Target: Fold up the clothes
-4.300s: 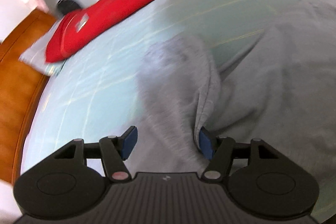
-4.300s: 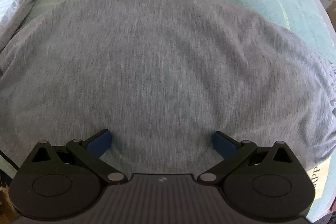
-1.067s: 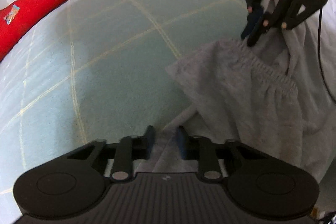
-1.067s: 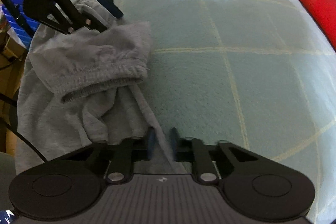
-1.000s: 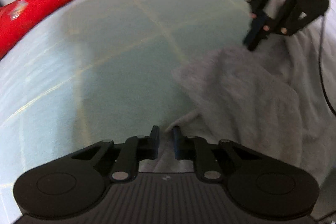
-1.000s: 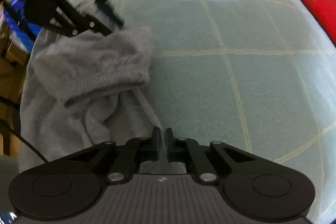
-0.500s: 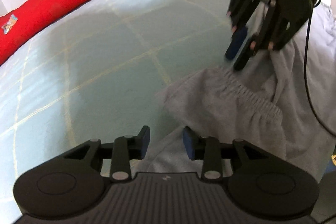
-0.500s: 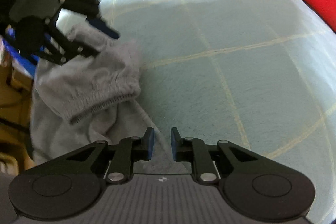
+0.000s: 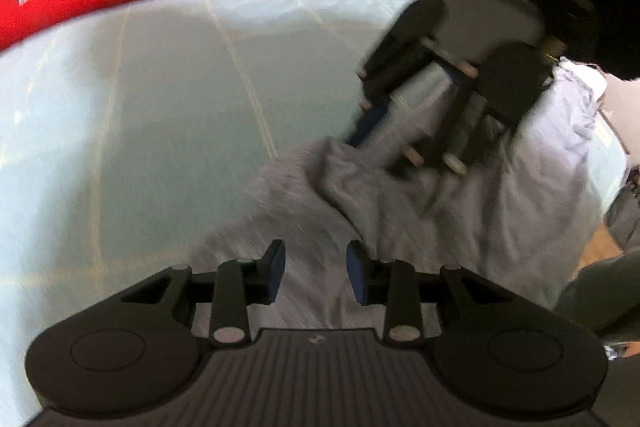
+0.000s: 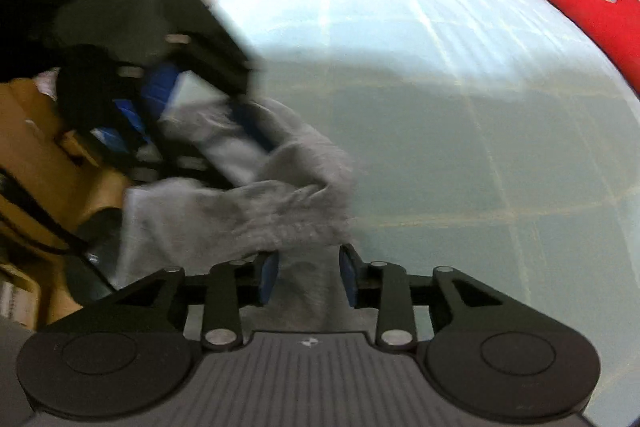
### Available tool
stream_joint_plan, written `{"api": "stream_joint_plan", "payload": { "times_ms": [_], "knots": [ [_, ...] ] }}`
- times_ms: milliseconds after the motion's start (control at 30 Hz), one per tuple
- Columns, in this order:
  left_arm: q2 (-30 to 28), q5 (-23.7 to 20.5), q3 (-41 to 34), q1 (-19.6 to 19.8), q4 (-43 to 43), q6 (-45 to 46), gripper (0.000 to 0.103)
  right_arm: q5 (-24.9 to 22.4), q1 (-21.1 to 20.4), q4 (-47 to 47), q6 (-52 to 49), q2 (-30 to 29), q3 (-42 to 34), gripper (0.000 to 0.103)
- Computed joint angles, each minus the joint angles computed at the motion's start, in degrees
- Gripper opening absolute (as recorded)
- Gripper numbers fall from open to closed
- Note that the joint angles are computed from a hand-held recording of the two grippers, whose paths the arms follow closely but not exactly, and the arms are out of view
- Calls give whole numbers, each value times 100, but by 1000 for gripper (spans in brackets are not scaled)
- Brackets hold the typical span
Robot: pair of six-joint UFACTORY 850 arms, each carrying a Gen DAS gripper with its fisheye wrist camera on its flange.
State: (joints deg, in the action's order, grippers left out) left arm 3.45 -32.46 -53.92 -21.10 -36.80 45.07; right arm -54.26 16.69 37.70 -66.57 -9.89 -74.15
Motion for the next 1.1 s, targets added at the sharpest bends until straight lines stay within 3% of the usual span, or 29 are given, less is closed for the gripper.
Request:
{"api": "stream_joint_plan", "payload": {
  "times_ms": [167, 300, 367, 433, 500, 633, 767, 900, 1000, 1100],
  "knots": [
    [4, -29, 128, 37, -120, -38, 33, 17, -44, -168, 577, -394, -250, 34],
    [-130, 40, 34, 94, -104, -131, 33, -237, -125, -40, 676, -541, -316, 7],
    [-108, 140, 30, 115, -20, -220, 33, -149, -97, 8, 681, -524, -300, 3],
    [-253, 258, -101, 205, -7, -261, 33, 235, -58, -111, 787, -511, -281, 0],
    [-338, 380, -178, 248, 45, -335, 35, 447, -73, -246, 1086, -540, -341, 1],
    [-585, 366, -346, 218, 722, -1028, 41, 141, -358, -200, 1315, -404, -428, 11],
    [-518, 477, -285, 170, 1388, -1884, 41, -71, -521, -1103, 2040, 92, -189, 14],
    [-404, 606, -254, 127, 1810, -2750, 41, -200, -581, -1845, 3083, 573, 311, 25],
    [-448, 881, -312, -25, 2384, -3646, 41, 220, -556, -2137, 3783, 771, 811, 29],
    [-495, 1141, -415, -204, 3193, -4724, 41, 1002, -505, -1873, 3741, 860, 1131, 32]
  ]
}}
